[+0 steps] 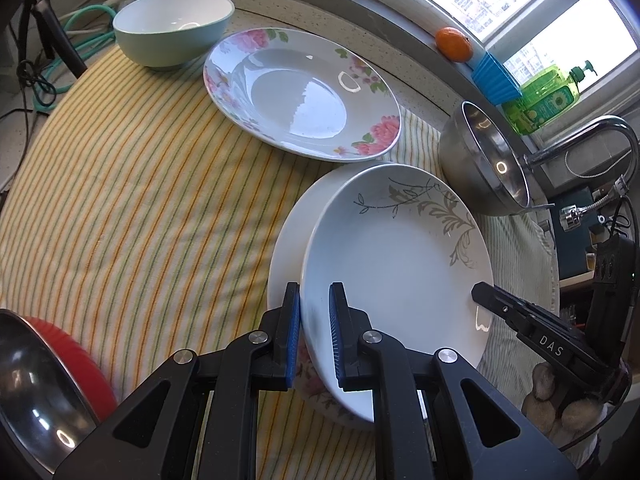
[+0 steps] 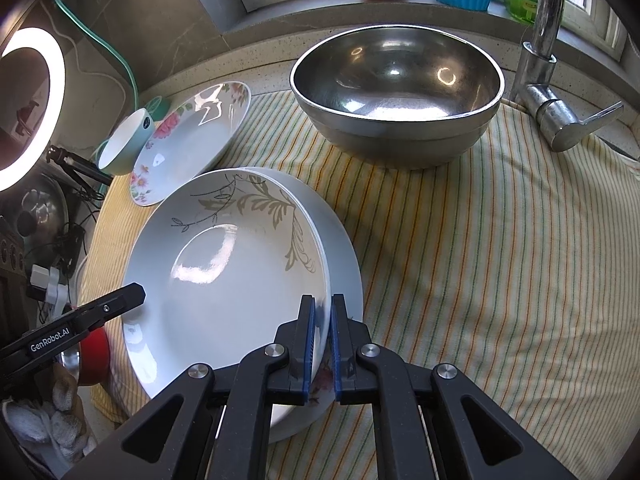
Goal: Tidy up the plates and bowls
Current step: 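Open both grippers and pull back from the stacked plates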
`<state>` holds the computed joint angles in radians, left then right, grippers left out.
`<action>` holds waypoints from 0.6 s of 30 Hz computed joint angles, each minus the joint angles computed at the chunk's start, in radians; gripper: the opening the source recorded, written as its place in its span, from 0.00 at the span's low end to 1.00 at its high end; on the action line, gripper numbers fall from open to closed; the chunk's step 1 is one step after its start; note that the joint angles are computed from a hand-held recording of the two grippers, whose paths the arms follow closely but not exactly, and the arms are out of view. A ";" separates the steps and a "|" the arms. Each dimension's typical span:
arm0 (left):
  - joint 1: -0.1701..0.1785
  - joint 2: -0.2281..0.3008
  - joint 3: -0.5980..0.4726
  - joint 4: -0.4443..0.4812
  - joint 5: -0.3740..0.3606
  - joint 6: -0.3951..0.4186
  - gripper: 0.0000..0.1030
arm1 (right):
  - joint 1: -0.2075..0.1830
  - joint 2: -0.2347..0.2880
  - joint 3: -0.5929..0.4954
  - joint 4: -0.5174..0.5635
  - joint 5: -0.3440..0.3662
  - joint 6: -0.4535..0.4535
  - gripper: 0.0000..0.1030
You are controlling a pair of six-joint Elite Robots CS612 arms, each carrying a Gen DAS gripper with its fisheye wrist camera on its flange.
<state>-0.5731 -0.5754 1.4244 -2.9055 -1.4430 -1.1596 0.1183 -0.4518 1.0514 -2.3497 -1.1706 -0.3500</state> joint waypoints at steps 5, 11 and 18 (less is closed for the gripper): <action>-0.001 -0.007 0.000 0.024 0.015 0.008 0.13 | -0.002 -0.007 0.014 -0.012 -0.004 0.016 0.12; -0.006 -0.030 0.029 0.020 0.045 -0.005 0.13 | -0.019 -0.032 0.057 -0.075 0.015 0.038 0.24; -0.021 -0.062 0.065 0.002 0.094 -0.040 0.18 | -0.037 -0.066 0.116 -0.166 0.047 0.024 0.34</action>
